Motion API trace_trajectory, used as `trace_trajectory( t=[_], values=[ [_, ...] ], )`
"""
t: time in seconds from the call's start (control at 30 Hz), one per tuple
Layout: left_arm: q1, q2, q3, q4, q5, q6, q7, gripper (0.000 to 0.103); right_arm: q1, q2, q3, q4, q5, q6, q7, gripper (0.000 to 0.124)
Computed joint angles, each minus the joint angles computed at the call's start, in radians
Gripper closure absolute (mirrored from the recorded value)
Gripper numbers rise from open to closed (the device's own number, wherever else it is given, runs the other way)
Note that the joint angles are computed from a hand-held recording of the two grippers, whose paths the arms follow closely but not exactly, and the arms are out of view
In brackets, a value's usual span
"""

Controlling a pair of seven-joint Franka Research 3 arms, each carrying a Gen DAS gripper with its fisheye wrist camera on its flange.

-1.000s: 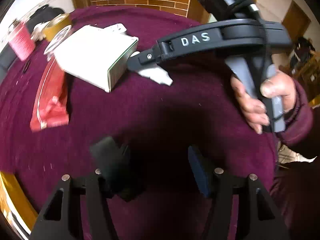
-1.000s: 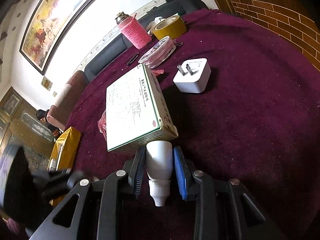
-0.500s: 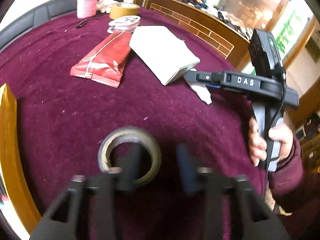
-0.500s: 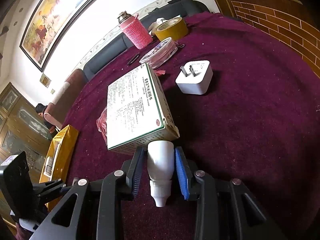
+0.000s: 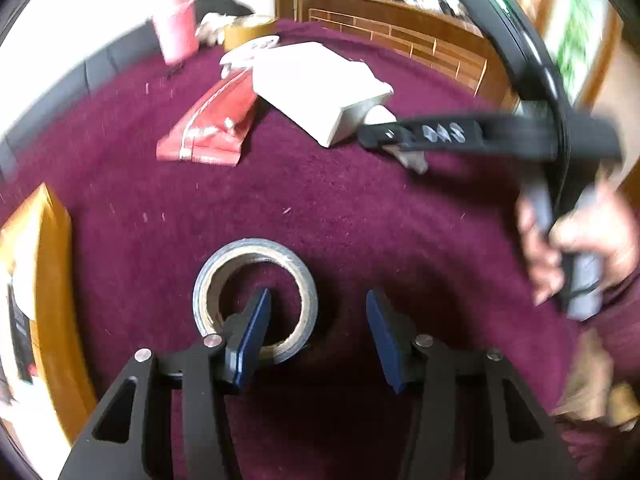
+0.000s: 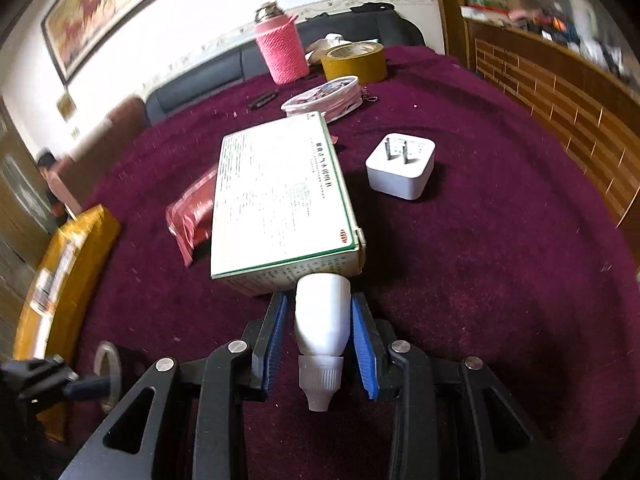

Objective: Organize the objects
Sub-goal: 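Grasp the white dropper bottle with right tool while left grasps the tape roll, then carry tape roll and dropper bottle toward the tray with both tools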

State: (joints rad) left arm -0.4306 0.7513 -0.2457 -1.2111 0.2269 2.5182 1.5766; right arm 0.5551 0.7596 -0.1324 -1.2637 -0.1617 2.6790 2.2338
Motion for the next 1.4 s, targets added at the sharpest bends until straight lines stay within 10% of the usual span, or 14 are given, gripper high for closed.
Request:
trace_trajectory(
  t=[0.1, 0.8, 1.03, 1.4],
  values=[
    [-0.010, 0.001, 0.004, 0.006, 0.005, -0.001, -0.015, 0.092, 0.012, 0.012, -0.011, 0.036, -0.025, -0.060, -0.007, 0.095],
    [0.420, -0.310, -0.387, -0.533, -0.574, 0.423, 0.262, 0.094, -0.051, -0.150, 0.167, -0.222, 0.245, 0.166, -0.205, 0.095],
    [0.374, -0.452, -0.253, -0.666, -0.559, 0.485, 0.142, 0.094, -0.023, -0.088, 0.192, -0.087, 0.279, 0.107, -0.283, 0.095],
    [0.450, -0.560, -0.258, -0.797, -0.750, 0.540, 0.207, 0.094, 0.038, 0.119, 0.232, 0.318, 0.307, -0.089, -0.383, 0.095]
  ],
)
